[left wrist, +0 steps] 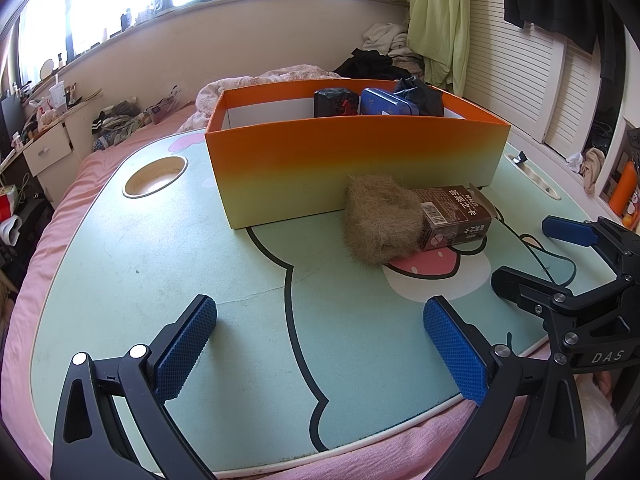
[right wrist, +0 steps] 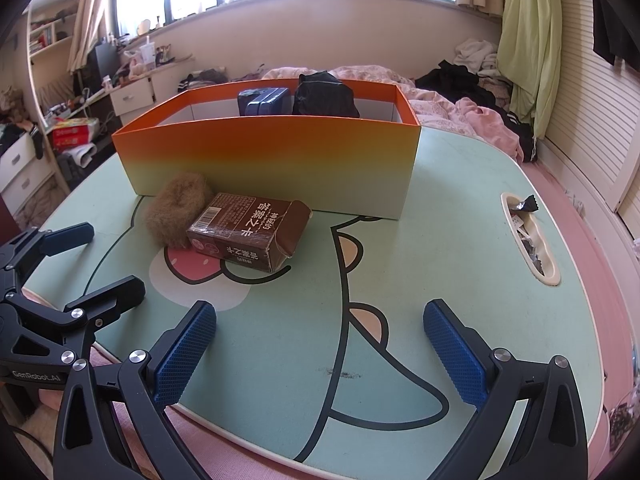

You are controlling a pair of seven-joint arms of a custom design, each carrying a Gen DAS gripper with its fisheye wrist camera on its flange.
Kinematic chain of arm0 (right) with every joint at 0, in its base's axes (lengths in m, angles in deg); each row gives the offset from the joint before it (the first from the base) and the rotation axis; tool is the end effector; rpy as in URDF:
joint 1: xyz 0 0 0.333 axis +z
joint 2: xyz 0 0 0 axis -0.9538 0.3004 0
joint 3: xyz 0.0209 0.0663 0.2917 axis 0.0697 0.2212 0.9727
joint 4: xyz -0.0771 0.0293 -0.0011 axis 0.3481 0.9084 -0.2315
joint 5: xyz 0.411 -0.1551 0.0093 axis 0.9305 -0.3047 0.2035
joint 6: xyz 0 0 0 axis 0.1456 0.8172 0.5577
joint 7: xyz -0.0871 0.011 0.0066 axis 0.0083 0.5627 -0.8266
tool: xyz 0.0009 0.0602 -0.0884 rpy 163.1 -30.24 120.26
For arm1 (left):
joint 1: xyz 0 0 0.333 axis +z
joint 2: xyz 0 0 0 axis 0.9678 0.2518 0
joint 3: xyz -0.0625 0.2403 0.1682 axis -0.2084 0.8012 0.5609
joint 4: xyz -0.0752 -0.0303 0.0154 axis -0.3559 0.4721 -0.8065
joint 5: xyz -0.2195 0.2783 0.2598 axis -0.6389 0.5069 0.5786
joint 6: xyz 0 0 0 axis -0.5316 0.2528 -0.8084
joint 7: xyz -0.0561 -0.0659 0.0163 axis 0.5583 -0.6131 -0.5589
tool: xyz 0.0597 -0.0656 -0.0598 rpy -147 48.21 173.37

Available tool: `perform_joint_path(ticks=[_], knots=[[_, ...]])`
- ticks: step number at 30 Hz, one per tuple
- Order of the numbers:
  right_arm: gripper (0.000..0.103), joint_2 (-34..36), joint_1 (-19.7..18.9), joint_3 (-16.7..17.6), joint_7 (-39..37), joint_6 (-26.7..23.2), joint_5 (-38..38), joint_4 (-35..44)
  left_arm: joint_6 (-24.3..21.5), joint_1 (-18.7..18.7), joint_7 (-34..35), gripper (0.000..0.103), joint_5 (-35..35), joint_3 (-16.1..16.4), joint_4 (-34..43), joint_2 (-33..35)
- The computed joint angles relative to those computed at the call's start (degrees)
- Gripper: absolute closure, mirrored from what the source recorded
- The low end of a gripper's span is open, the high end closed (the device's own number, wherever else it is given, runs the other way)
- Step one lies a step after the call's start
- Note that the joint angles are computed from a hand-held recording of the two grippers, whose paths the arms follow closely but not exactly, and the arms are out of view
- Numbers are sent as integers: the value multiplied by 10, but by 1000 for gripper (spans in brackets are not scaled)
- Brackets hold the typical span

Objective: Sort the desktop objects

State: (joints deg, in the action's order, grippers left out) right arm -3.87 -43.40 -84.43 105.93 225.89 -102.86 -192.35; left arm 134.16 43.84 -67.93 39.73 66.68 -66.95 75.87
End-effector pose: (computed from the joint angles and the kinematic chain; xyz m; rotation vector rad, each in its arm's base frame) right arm 0.5502 0.3671 0.3922 -1.8029 1.6953 -0.7144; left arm 0.5465 -0.4771 0.4050 -1.8000 1.7127 -0.7709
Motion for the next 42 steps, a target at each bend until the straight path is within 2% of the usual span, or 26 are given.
perform_joint_path(ticks=[8,9,12,15,18,20,21,25,29,30,31,33,34,38,42], knots=[[0,1,-1,1,-5,0,5,2,5,1,5,0,-1,0,-3,-1],[0,3,-3,2,-17,1,17,5,5,1,5,0,-1,0,-3,-1],[0,7,-23,12,-100,55,124,9,9,3,10,0,-2,0,-3,-2],[0,22,-16,-3,-107,81,166,36,10,2,11,0,-1,0,-4,-2],[0,60,2,-16,-139,36,186,100,12,3,13,0,-2,0,-5,-3],[0,95,16,-21,-166,-22,200,153,13,3,14,0,-2,0,-6,-3],[0,108,31,-35,-178,-42,207,170,13,3,15,0,-2,0,-5,-3],[0,111,25,-33,-191,-21,234,165,14,2,17,0,-3,0,-2,1],[0,132,35,-30,-251,-55,251,188,17,3,20,0,-3,1,-3,0],[1,132,45,-39,-244,-62,236,188,17,3,20,0,-4,1,-3,0],[3,133,46,-40,-249,-59,236,189,16,2,22,0,-5,1,-1,2],[24,122,53,-52,-231,-45,221,175,17,2,23,0,-4,1,-1,2],[45,112,54,-56,-219,-36,212,161,18,2,23,0,-5,1,-1,1],[46,80,48,-62,-185,21,186,106,19,1,26,0,-6,2,2,3],[46,36,53,-85,-75,95,108,41,19,2,31,0,-8,2,3,4]])
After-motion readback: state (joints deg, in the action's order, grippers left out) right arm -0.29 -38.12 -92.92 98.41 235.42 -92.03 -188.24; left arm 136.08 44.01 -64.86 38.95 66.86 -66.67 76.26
